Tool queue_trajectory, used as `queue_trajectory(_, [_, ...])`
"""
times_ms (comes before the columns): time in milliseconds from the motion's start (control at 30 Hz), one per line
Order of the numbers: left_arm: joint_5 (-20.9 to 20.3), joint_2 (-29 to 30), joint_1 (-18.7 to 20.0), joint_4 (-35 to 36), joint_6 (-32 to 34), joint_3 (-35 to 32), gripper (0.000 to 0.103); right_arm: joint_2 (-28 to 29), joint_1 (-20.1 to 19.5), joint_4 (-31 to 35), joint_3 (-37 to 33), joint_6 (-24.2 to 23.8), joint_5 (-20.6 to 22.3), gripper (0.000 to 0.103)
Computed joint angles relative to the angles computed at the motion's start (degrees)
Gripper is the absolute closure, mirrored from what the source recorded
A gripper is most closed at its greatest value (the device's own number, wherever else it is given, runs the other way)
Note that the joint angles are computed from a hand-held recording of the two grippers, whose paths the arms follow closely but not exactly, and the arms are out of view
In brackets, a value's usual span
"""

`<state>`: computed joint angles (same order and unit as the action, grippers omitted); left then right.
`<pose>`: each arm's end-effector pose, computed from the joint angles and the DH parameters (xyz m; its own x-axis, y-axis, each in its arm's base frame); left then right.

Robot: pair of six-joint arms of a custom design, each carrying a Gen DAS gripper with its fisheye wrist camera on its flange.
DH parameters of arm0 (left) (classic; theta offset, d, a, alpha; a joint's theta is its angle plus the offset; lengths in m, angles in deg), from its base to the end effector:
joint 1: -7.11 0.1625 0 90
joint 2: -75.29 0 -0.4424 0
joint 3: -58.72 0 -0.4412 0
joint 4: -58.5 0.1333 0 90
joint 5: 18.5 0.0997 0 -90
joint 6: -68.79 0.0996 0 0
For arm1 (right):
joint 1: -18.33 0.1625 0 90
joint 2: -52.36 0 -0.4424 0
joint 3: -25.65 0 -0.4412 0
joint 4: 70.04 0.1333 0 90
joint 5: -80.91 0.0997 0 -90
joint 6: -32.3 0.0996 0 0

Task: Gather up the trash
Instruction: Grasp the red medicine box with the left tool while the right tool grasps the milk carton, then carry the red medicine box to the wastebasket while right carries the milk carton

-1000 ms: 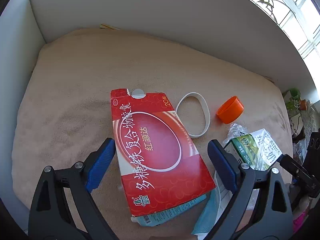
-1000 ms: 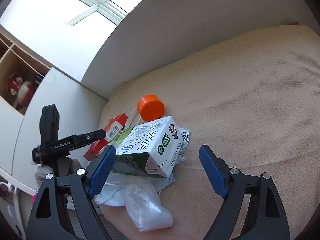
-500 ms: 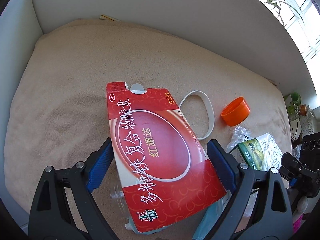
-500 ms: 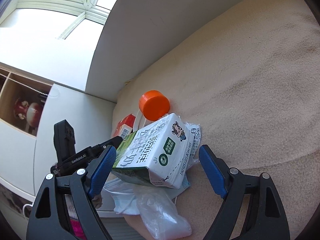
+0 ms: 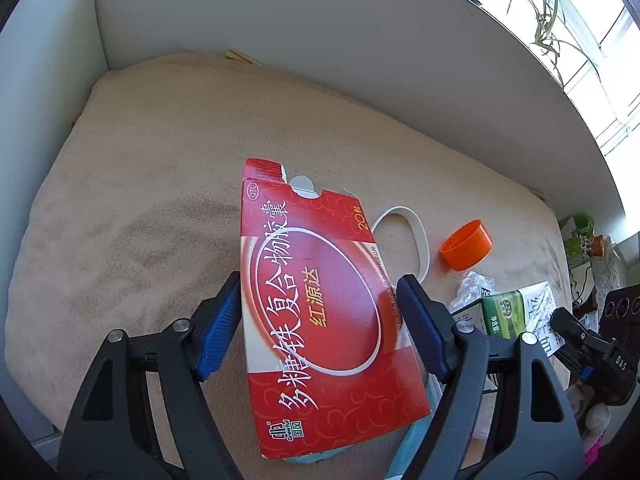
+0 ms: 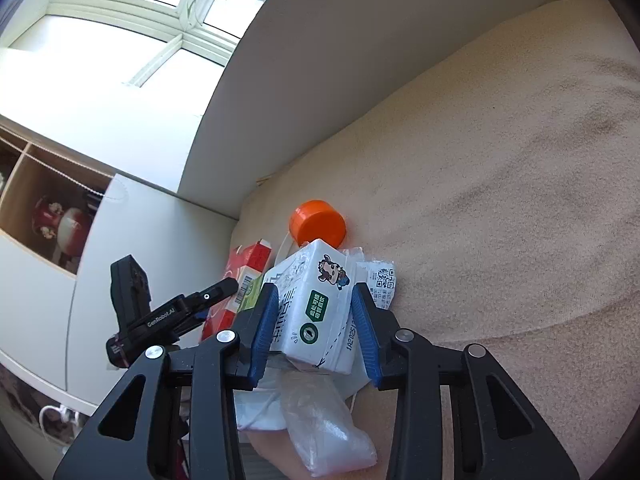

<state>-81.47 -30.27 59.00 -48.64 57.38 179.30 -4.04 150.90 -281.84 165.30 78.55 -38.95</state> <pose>-0.1128 -0.4331 0.3894 -0.8192 0.3704 -0.4379 0.4639 0.8769 -0.1261 0.3515 -0.2589 0.0874 -0.9690 0.1684 -0.1809 0.2471 0.6570 -0.7122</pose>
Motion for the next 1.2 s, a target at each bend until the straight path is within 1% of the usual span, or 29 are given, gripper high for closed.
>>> queue_trajectory(133, [-0.7,-1.9,-0.7,-0.7,-0.4,0.6,0.025,-0.5,2.7,0.9,-1.3,-1.8,-4.1,0.070])
queue_trajectory(167, [-0.6,-1.4,-1.4,-0.8,-0.8,0.0,0.025,-0.7,3.5,1.1,-1.5,-2.6,-5.1,0.070])
queue_trajectory(233, [-0.7,-2.3,-2.0,-0.2,-1.2,-0.7,0.025,-1.1,5.0,2.1,-2.4,-4.2,-7.4,0.070])
queue_trajectory(267, [-1.3,-2.8,-1.6,0.3,-0.8,-1.6,0.025,-1.3,5.8,2.7,-2.8,-4.9,-8.6,0.070])
queue_trajectory(367, [-2.3,-4.3,-1.9,0.8,-1.0,-2.1,0.025,-1.7,8.4,4.6,-3.6,-6.7,-12.0,0.070])
queue_trajectory(533, [-3.0,-8.4,-3.5,2.5,-1.7,-1.9,0.025,-2.4,12.0,8.5,-4.8,-8.5,-15.9,0.070])
queue_trajectory(667, [-2.6,-12.7,-6.0,4.4,-2.4,-0.7,0.025,-2.9,14.5,11.3,-5.3,-9.2,-18.1,0.070])
queue_trajectory(800, [-2.3,-17.4,-9.5,7.6,-4.6,0.5,0.025,-3.2,16.7,13.6,-5.4,-8.0,-19.7,0.070])
queue_trajectory(933, [-2.3,-22.5,-13.0,11.9,-7.5,1.1,0.025,-3.7,19.0,16.6,-5.0,-5.4,-20.8,0.070])
queue_trajectory(1067, [-1.9,-28.0,-16.9,17.3,-11.0,1.8,0.025,-4.0,21.8,20.8,-4.8,-2.5,-22.2,0.070])
queue_trajectory(1200, [-1.3,-33.4,-22.1,24.3,-15.8,2.3,0.025,-4.3,24.4,24.2,-4.5,0.8,-23.2,0.070])
